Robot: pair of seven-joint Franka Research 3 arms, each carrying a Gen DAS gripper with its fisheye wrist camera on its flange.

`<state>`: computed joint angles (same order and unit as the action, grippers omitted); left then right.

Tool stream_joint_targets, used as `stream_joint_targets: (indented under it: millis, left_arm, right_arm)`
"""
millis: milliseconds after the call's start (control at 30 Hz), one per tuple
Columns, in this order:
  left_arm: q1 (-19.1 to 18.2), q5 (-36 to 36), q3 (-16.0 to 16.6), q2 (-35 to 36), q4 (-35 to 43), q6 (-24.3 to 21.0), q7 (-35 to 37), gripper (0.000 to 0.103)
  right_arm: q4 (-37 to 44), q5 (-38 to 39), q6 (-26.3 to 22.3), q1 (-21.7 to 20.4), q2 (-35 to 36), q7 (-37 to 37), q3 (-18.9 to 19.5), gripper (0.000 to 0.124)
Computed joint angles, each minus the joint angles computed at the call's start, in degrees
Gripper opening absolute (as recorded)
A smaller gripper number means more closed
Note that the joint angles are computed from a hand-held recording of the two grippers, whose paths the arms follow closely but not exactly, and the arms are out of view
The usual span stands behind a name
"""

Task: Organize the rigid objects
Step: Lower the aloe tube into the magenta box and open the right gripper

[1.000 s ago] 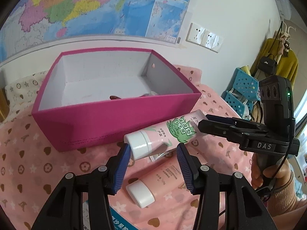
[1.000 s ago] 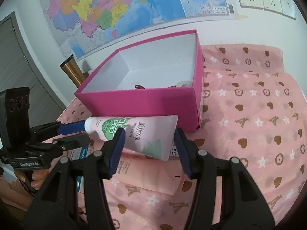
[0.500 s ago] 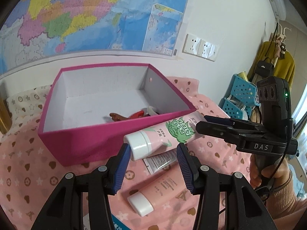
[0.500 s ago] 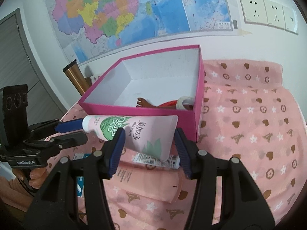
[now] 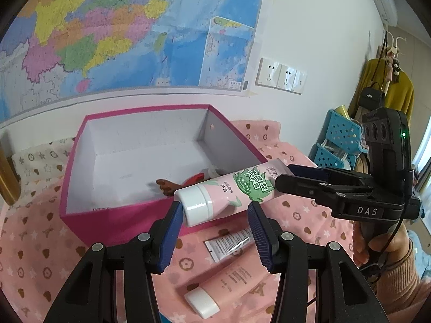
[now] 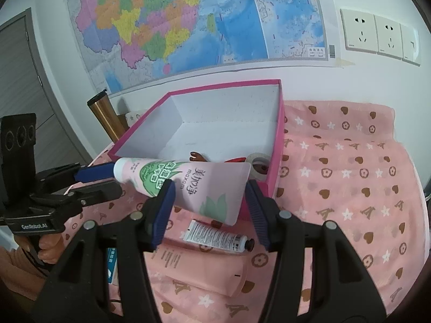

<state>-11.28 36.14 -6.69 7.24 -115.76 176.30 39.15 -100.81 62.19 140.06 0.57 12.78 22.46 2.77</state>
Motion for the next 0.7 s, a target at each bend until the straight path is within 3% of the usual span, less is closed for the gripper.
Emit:
stream_joint_targets:
  millis: [700]
  left_arm:
    - [-0.02, 0.81, 0.99, 2.88, 4.72, -2.11, 0.20, 0.050]
  right_arm:
    - [4.92, -2.06, 1.65, 0.05, 3.42, 0.72, 1.10, 0.057]
